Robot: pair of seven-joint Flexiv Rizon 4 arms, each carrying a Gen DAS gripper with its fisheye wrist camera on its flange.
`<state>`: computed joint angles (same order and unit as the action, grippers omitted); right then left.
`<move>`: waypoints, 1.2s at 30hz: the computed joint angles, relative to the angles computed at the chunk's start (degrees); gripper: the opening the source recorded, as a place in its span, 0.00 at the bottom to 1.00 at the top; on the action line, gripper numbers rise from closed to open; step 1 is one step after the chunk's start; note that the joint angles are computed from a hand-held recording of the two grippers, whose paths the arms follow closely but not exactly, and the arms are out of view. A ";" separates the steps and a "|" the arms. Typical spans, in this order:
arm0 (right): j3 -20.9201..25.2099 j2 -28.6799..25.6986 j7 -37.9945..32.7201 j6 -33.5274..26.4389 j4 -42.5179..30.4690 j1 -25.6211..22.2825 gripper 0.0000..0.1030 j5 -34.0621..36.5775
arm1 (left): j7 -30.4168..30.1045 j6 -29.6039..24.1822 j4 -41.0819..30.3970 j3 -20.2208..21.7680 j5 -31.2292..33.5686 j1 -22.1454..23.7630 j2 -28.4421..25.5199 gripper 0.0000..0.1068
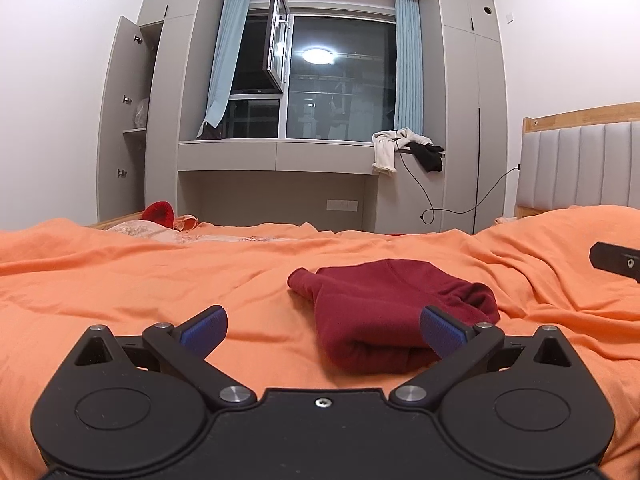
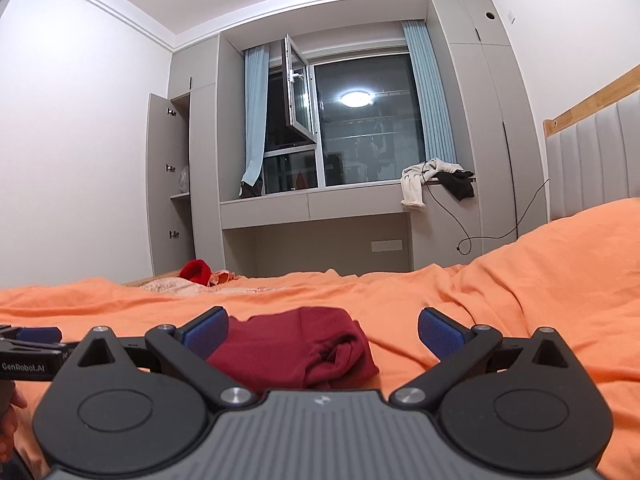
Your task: Fold small clothes
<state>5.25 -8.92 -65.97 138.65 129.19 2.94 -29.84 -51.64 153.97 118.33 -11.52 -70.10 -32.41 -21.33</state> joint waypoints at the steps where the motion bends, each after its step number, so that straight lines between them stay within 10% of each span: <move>1: 0.14 0.57 -0.86 -0.07 0.90 0.23 1.00 0.85 | -0.64 0.33 0.74 -0.12 -0.08 -0.29 0.28 0.96; 36: 1.68 6.66 -10.19 -3.32 9.88 3.71 1.00 8.52 | -5.01 3.55 7.00 -2.07 -5.59 -5.32 2.40 0.96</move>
